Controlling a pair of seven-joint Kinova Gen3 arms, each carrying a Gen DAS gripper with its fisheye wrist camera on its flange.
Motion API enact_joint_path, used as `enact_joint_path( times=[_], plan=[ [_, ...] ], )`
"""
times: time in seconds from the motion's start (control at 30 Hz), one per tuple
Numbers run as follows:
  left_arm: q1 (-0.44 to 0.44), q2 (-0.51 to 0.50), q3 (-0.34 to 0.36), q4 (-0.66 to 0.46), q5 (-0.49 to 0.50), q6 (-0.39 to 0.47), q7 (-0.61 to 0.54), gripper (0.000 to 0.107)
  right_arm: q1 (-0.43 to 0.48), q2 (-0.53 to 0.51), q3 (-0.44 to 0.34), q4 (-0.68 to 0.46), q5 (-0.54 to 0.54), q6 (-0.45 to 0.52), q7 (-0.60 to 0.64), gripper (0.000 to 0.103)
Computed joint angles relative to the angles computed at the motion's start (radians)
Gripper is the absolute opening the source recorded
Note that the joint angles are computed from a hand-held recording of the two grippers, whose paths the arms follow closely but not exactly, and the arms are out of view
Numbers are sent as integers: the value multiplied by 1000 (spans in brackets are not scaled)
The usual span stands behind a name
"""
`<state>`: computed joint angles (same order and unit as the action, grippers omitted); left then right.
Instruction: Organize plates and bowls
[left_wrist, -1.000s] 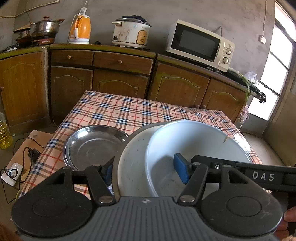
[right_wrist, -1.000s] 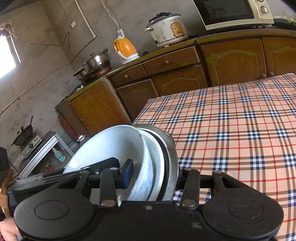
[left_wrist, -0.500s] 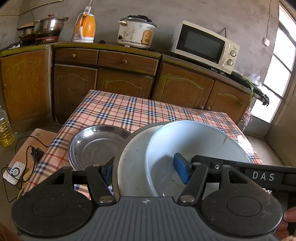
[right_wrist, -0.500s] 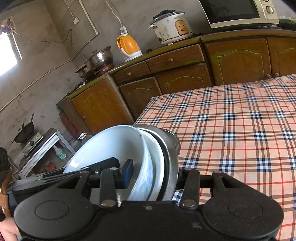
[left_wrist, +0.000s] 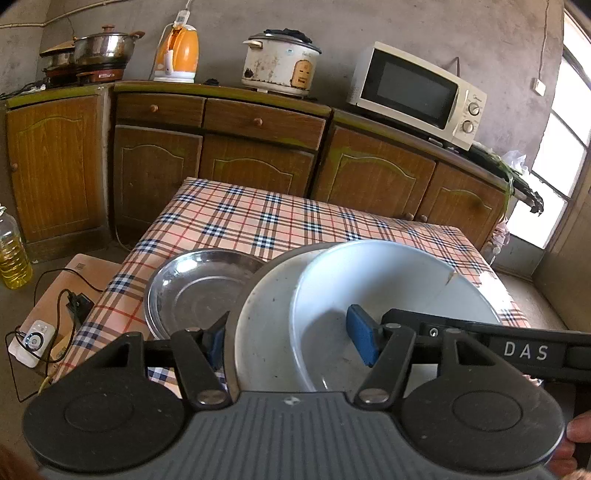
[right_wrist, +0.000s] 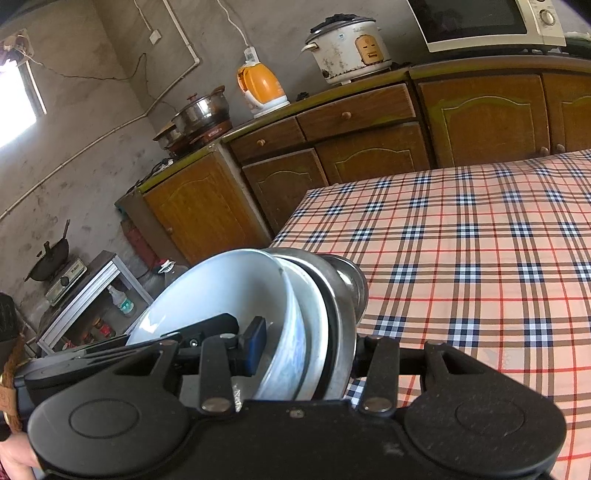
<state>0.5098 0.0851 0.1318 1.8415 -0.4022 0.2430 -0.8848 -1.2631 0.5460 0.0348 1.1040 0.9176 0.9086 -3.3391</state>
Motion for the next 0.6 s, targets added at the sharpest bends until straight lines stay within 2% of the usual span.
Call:
enact_joint_path(
  times=[0.6],
  plan=[
    [-31, 11, 5, -8, 81, -1, -90, 65, 10, 17, 11, -24, -31, -15, 29, 52]
  ],
)
